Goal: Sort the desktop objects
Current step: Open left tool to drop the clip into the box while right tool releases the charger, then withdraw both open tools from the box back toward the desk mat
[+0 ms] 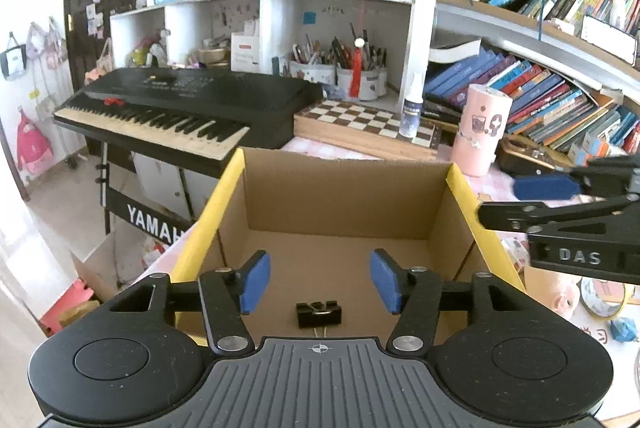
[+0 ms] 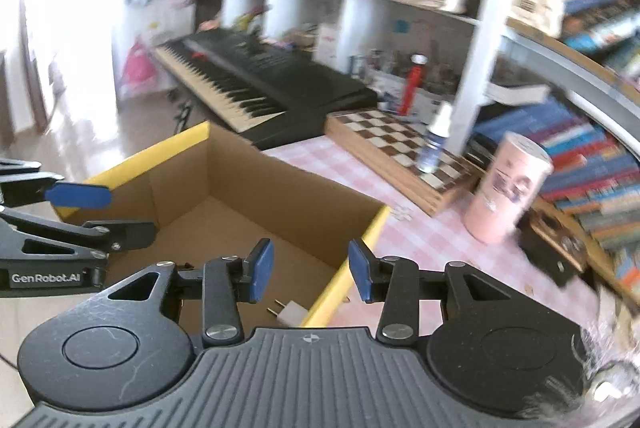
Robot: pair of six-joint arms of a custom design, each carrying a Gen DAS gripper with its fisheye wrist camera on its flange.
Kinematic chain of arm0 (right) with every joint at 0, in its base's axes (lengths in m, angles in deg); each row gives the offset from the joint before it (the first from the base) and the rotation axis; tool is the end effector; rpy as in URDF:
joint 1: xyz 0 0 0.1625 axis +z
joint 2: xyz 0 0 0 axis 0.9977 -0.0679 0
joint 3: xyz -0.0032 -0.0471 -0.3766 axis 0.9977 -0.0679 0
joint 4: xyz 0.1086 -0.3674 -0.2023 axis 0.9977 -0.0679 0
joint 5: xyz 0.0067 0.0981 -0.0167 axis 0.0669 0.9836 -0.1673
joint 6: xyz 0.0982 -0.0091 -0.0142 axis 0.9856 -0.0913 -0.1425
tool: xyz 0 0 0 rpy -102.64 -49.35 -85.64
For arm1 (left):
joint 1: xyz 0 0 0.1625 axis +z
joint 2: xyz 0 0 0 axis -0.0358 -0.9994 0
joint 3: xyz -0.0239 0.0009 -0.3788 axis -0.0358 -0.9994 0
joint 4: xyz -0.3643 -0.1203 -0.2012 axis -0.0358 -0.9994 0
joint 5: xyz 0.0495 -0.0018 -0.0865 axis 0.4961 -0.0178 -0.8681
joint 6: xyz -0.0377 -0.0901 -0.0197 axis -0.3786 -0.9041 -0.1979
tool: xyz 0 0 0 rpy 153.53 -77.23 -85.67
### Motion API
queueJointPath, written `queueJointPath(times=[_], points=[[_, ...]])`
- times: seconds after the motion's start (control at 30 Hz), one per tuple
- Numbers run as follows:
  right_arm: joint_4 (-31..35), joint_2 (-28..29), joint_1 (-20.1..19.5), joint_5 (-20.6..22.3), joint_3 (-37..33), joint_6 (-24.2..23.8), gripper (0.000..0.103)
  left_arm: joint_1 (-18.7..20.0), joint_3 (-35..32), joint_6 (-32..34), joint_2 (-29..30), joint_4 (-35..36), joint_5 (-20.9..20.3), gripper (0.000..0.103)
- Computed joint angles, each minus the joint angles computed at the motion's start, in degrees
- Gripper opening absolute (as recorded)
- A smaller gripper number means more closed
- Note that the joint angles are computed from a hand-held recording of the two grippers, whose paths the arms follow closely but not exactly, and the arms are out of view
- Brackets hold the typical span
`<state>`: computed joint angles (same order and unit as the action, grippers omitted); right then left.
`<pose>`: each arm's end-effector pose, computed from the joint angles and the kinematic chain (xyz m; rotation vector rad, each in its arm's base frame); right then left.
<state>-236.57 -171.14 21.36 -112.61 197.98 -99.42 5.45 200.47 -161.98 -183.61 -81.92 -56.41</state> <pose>0.2174 -0.3287 0.1878 1.3436 -2.2337 0.8038 -0.2383 -0.2314 0.1295 0.2298 2.0800 -1.1988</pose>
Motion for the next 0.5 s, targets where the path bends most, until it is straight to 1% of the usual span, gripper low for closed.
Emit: queueJointPath(times=[0.1, 0.17, 0.3, 0.43, 0.5], points=[[-3.4, -2.2, 0.1, -0.9, 2.8, 3.5, 0.041, -1.9, 0.3, -2.2, -1.4, 2.4, -1.0, 0.058], [-5.7, -3.5, 0.2, -1.7, 4.7, 6.5, 0.044, -3.4, 0.6, -3.8, -2.2, 4.2, -2.0, 0.059], [-9.0, -6.3, 0.7, -3.9, 8.7, 12.0, 0.045, -7.1, 1.3, -6.5, -4.0, 7.5, -4.5, 0.062], [-11.8, -8.7, 1.8, -6.6, 12.5, 15.8, 0.045, -10.7, 1.9, -8.8, -5.4, 10.3, -7.5, 0.063], [-13.7, -8.9, 2.9, -8.2, 14.0, 17.2, 0.045, -12.7, 2.4, -10.4, -6.2, 11.5, -9.2, 0.063]])
